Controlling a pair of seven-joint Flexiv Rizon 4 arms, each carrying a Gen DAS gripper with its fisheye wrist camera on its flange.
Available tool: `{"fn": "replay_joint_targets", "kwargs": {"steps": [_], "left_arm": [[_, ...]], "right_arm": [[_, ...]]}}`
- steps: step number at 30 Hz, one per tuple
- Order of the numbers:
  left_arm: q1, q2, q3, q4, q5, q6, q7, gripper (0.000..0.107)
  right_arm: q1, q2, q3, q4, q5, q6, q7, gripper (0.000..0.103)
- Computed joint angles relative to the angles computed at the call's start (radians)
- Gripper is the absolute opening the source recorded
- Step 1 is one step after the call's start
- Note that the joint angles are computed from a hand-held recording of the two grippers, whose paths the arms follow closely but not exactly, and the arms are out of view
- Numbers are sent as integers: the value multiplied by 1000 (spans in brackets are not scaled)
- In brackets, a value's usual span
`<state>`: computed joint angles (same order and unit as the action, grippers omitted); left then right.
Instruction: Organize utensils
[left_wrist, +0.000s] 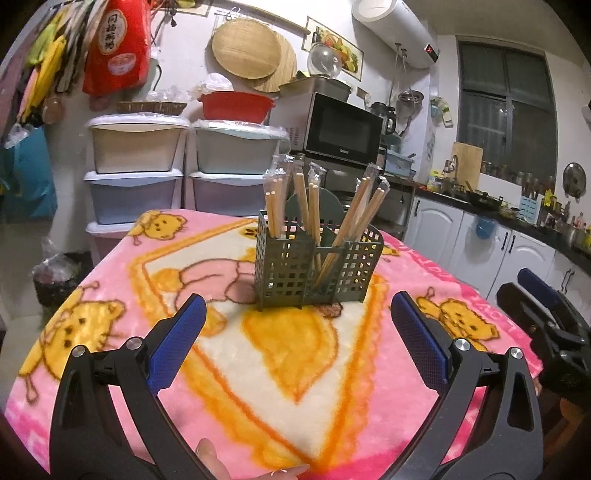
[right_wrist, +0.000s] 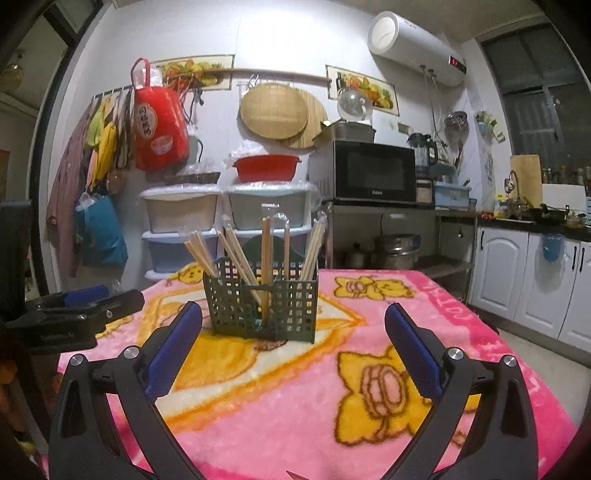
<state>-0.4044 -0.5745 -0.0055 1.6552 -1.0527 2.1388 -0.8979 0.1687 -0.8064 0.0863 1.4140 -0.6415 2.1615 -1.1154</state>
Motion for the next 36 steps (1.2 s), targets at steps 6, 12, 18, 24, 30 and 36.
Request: {"fn": "replay_joint_targets", "kwargs": {"steps": [6,12,18,24,30,36], "left_arm": [[11,-15,-12,8,11,51,-33,92],[7,-32,-34,-14,-81,71,46,92],[21,-30,-52,-13,-81,78,52,92],[29,-28,-61,-10,-77,79,55,92],[29,-27,-65,-10,-83,83,57,92],[29,-28,-65,-12,-83,84,59,92]], "right_arm": [[53,-3,-46,20,110,68,-80,96],[58,-6,-37,19,118,30,-85,96],[45,-6,-19,17,101,12,-74,96],[44,-6,-17,18,104,9,-76,96],[46,-5,-18,18,107,9,-79,96],[47,-4,-18,20,109,7,-79,96]]}}
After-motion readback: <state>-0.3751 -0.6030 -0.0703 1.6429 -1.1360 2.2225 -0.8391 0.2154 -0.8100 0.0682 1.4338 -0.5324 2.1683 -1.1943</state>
